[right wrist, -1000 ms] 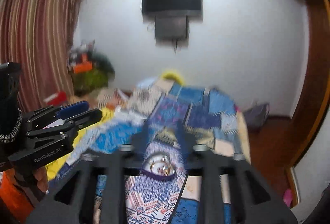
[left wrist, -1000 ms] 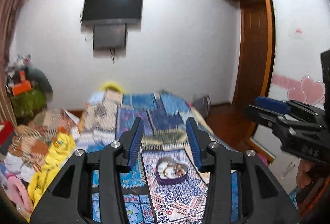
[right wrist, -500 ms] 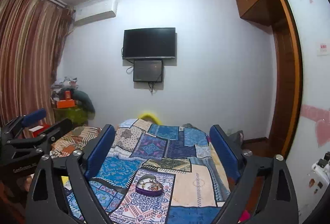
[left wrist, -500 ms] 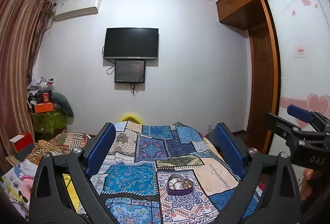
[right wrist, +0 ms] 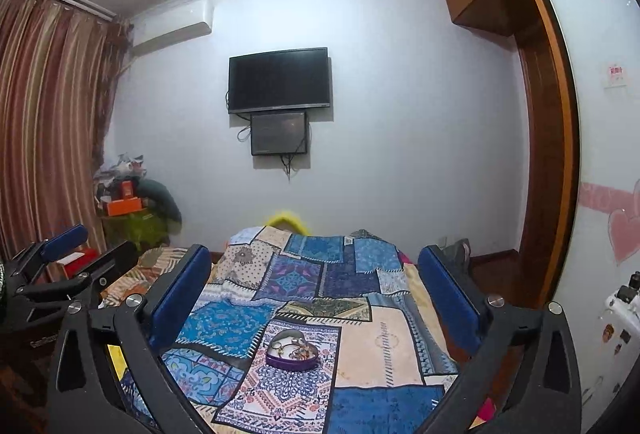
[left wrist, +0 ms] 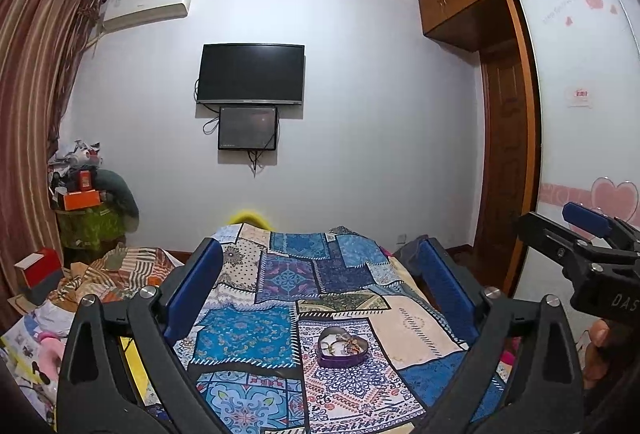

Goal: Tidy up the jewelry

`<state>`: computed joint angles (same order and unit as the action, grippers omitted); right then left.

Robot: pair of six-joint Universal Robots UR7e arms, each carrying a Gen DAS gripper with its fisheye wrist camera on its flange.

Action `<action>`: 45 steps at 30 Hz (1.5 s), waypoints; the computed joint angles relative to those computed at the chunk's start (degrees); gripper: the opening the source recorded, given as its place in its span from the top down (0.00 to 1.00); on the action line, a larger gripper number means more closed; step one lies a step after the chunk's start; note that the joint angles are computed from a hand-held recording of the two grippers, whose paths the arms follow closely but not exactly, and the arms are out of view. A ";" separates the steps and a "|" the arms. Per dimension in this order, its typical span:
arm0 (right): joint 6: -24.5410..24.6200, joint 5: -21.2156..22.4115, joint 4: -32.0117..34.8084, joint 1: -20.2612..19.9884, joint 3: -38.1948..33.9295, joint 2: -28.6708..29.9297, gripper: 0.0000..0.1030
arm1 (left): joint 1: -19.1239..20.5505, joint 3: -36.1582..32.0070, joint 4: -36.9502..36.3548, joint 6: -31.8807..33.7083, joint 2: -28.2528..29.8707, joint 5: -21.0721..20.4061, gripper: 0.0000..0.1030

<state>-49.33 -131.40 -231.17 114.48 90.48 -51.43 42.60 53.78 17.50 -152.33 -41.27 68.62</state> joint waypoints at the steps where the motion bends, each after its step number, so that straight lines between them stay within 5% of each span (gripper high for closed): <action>1: -0.12 -0.12 -0.08 -0.02 0.01 0.03 0.00 | 0.03 0.03 0.01 0.11 -0.04 -0.03 0.04; 45: 3.44 -3.26 4.97 -0.15 0.41 -0.97 0.00 | 0.51 -5.17 5.64 -1.42 3.71 -1.13 0.02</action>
<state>-45.89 -134.65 -226.19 114.33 90.89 -52.40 43.11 48.61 23.15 -153.75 -37.56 67.49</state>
